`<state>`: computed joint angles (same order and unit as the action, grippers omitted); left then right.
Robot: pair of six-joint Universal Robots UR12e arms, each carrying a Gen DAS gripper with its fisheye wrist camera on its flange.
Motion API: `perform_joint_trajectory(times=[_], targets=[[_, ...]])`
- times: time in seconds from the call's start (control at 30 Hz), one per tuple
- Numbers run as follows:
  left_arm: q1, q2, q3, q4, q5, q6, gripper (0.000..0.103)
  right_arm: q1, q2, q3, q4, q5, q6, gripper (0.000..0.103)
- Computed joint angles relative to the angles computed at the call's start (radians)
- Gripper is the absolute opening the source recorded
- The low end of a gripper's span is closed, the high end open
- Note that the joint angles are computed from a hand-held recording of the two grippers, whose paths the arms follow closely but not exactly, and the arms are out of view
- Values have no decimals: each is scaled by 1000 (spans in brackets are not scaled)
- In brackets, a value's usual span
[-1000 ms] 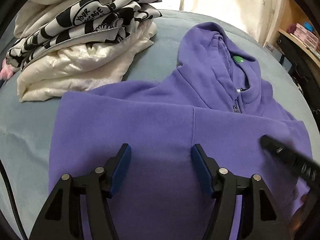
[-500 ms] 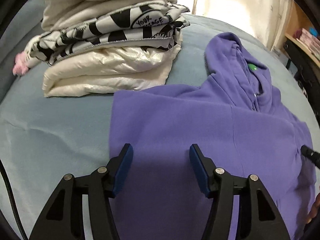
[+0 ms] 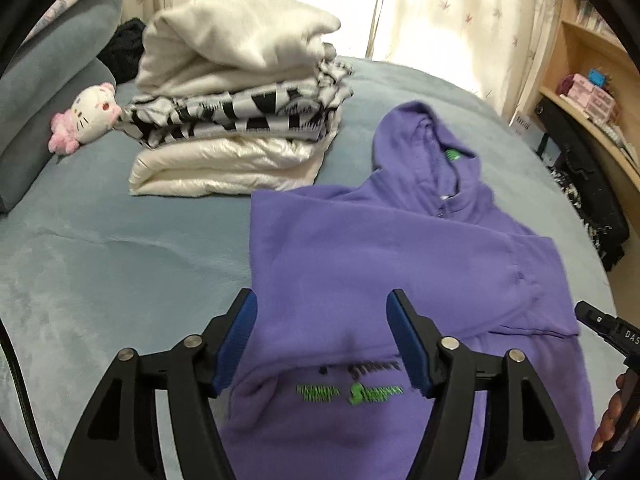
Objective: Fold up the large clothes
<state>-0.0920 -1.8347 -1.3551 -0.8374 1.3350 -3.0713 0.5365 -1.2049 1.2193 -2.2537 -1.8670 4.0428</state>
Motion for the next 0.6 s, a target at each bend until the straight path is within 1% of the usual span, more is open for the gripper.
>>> perform_joint_trajectory(times=[0.07, 0.13, 0.2, 0.27, 0.33, 0.4, 0.6], targets=[[8, 24, -14, 3, -16, 6, 68, 16, -11, -1, -2, -24, -7, 27], [14, 52, -35, 16, -30, 14, 71, 27, -20, -2, -9, -35, -9, 31], [20, 75, -52, 31, -39, 19, 76, 44, -33, 2, -24, -57, -11, 39], [28, 103, -77, 51, -52, 23, 79, 55, -43, 5, -38, -76, -21, 44], [37, 130, -101, 60, -64, 31, 82, 72, -54, 7, -51, -98, -34, 46], [47, 161, -128, 59, -76, 44, 82, 86, -63, 9, -54, -108, -47, 49], [77, 234, -201, 35, -88, 87, 83, 125, -96, 36, -58, -122, -95, 53]])
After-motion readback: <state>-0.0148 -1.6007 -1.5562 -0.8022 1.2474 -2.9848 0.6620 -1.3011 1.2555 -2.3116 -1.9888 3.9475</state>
